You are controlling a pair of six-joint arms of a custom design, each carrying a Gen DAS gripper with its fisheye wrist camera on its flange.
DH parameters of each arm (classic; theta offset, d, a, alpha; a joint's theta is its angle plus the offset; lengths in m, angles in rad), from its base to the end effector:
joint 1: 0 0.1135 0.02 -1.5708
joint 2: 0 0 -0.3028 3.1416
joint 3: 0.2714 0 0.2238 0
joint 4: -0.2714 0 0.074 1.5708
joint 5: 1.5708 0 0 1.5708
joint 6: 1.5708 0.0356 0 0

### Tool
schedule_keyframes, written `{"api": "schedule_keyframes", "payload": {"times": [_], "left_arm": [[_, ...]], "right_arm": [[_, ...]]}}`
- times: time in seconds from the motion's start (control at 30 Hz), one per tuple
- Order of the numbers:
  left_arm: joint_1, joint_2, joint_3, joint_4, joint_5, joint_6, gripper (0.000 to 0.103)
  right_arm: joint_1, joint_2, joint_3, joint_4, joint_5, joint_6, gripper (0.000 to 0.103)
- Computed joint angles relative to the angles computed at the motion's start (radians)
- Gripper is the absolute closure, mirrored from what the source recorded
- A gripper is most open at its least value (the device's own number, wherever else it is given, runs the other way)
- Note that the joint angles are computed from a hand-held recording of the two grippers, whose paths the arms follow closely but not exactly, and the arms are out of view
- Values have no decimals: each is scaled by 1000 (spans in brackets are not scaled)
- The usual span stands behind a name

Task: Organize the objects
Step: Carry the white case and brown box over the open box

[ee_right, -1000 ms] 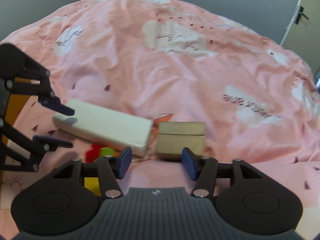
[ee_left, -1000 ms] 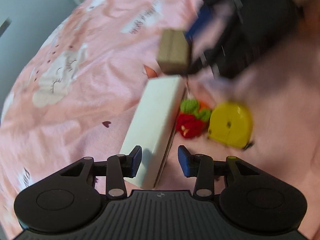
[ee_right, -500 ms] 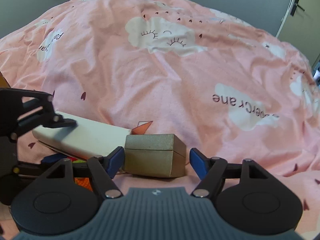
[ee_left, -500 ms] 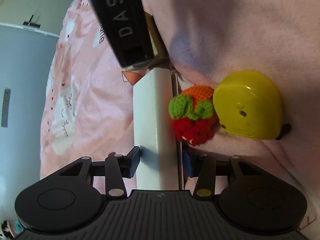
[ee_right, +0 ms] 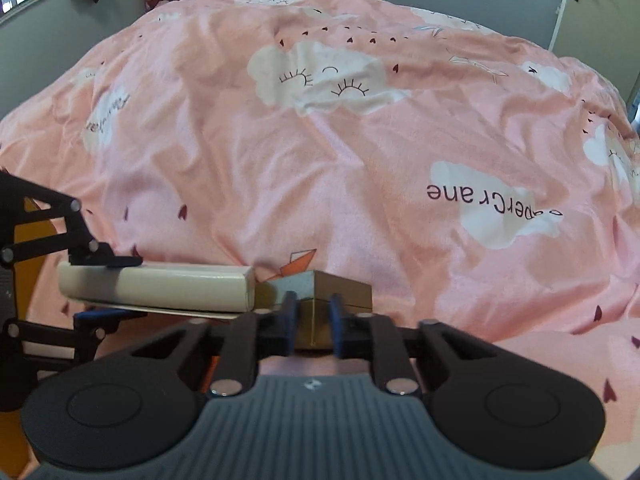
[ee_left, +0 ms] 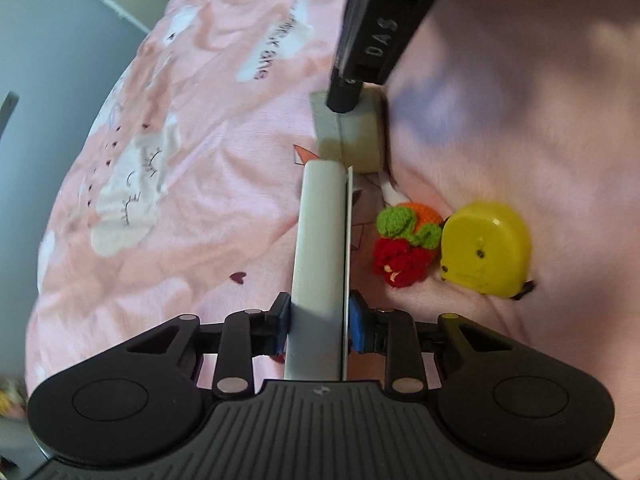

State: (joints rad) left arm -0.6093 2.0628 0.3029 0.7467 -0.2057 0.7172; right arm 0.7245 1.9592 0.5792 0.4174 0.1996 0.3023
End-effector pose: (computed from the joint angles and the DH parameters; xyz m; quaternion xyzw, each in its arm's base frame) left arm 0.2002 -0.1308 0.0650 0.5665 0.7710 0.1133 0.2680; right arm 0.2269 0.1913 0.1041 -0.1697 0.9345 0.0635 0.3062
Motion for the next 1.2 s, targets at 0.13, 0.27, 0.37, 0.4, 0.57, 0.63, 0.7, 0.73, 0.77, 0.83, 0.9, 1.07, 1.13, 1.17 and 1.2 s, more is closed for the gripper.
{"api": "schedule_keyframes", "payload": {"times": [0.13,0.27,0.37,0.4,0.57,0.63,0.7,0.73,0.77,0.83,0.9,1.07,1.13,1.17,1.2], "left_arm": [[62,-195,4,-205,81,-58,70],[149,-417,6,-402,151,-50,70],[238,-583,30,-578,213,-27,70],[272,-633,42,-636,236,-14,70],[481,-833,126,-933,370,103,70],[595,-872,174,-1050,439,179,70],[709,-893,214,-1148,496,266,70],[763,-900,228,-1185,516,307,70],[822,-905,237,-1216,536,359,70],[921,-914,246,-1261,561,455,70],[1001,-909,243,-1279,566,535,70],[1155,-869,160,-1177,565,698,70],[1205,-832,125,-1110,571,740,70],[1226,-805,112,-1077,574,762,70],[1250,-775,104,-1050,579,786,70]], "right_arm": [[54,-1,55,-100,63,9,49],[148,77,145,-198,200,-20,38],[174,149,213,-257,262,-8,33],[178,177,243,-286,284,2,32],[172,256,335,-359,305,29,23],[179,262,363,-402,314,35,23],[181,257,380,-441,308,34,30],[182,250,385,-458,305,39,31],[182,239,387,-473,298,45,38],[173,195,370,-474,261,55,64],[174,155,381,-515,254,66,89],[164,138,435,-586,186,83,80],[183,166,460,-599,219,109,45],[198,186,475,-607,248,123,33],[213,213,502,-629,271,137,32]]}}
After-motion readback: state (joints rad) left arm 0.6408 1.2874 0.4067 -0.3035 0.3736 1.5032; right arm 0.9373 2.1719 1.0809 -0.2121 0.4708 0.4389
